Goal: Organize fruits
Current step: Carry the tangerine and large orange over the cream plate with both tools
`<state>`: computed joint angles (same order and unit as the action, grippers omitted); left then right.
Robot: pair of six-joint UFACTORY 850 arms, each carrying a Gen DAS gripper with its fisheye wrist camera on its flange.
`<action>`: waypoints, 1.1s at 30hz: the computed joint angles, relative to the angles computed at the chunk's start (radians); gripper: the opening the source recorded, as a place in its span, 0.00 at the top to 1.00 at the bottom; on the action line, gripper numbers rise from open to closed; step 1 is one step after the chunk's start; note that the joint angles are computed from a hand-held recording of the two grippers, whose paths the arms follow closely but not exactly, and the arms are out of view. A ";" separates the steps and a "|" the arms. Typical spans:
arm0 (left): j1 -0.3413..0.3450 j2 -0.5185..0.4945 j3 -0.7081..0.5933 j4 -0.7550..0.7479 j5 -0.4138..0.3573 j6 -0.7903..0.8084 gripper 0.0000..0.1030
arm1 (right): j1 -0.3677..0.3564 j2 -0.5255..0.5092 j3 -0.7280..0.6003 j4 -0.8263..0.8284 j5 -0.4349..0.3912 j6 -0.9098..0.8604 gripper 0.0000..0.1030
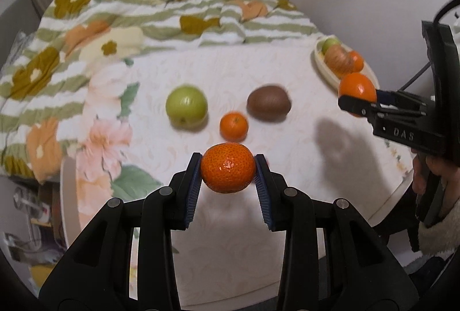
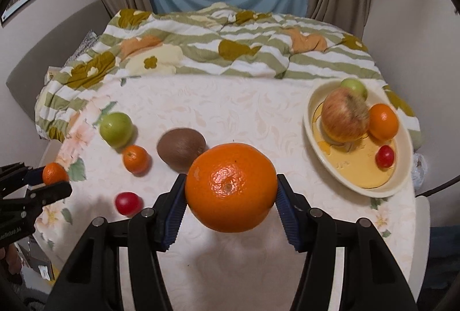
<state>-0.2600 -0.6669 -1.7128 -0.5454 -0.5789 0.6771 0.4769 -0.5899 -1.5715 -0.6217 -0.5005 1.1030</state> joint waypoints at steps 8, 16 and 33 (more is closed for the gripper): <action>-0.024 0.003 -0.063 -0.044 0.000 0.060 0.58 | 0.006 0.103 0.068 -0.116 -0.018 0.162 0.47; -0.105 -0.007 -0.136 0.018 0.050 -0.061 0.58 | -0.052 0.216 0.181 -0.148 0.043 0.135 0.47; -0.311 -0.238 -0.492 0.307 -0.001 -0.524 0.58 | -0.296 0.346 0.356 0.275 0.229 -0.524 0.47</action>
<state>-0.5709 -0.9045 -2.2053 -0.2382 -0.5796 0.1532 0.1808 -0.2438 -1.2152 -0.3466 -0.2713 0.5795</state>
